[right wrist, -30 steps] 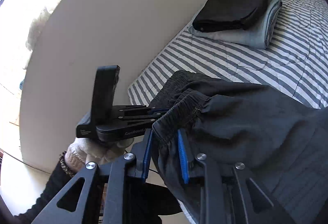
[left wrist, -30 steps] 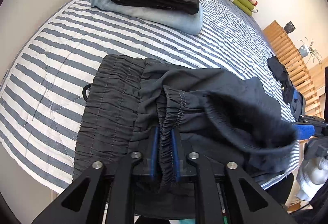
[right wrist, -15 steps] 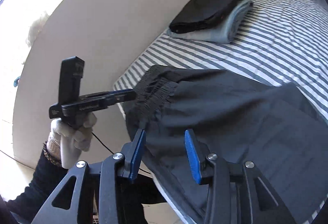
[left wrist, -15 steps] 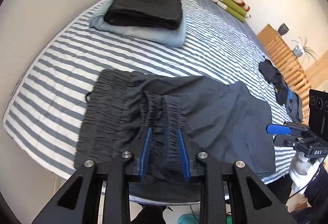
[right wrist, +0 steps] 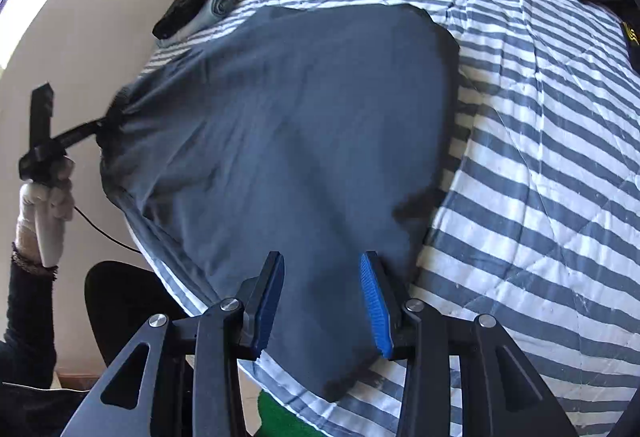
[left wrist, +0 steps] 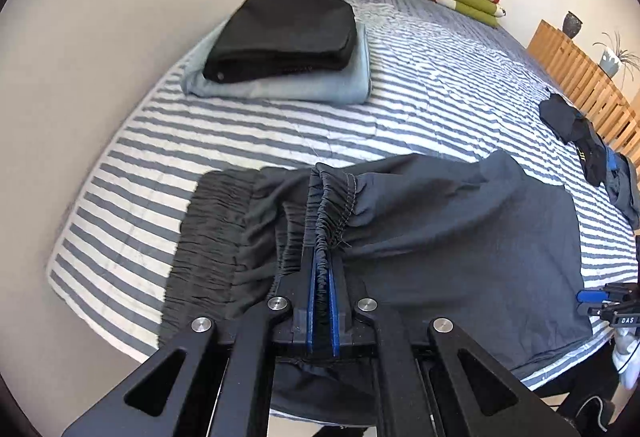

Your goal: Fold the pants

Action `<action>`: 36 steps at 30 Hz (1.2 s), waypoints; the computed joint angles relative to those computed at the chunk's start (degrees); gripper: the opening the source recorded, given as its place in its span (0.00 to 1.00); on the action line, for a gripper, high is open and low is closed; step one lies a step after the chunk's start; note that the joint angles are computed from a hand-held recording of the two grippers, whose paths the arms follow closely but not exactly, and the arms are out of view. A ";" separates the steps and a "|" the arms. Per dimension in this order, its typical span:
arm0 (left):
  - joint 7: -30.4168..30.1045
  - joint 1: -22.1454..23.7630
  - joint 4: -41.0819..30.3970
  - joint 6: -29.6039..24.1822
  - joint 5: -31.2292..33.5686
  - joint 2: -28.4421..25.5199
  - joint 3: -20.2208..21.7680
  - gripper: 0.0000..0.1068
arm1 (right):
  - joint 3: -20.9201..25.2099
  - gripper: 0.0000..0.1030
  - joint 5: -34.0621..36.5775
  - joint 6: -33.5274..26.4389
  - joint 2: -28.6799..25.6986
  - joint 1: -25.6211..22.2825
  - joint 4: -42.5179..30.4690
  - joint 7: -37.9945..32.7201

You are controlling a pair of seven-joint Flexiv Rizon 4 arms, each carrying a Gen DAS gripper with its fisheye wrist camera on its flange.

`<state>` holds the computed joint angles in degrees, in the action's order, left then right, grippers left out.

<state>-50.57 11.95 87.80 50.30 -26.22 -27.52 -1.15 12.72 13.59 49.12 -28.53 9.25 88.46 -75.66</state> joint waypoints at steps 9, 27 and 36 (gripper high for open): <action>-7.12 -0.11 -4.25 -3.95 5.69 -4.16 2.06 0.08 | -0.41 0.35 -2.77 -0.19 -0.65 1.41 -0.88 -0.90; 5.54 -2.39 2.16 -13.27 2.01 0.61 -0.19 0.41 | -3.37 0.35 -8.11 -9.21 -21.06 1.71 -33.98 -0.56; 6.24 -2.30 4.86 -8.78 2.05 3.24 -0.05 0.37 | -4.77 0.33 -10.89 -6.41 -19.26 2.33 -30.23 0.27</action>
<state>-44.33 9.65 92.65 41.52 -24.17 -24.28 -1.19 7.95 2.70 42.71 -47.80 11.58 58.22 -75.40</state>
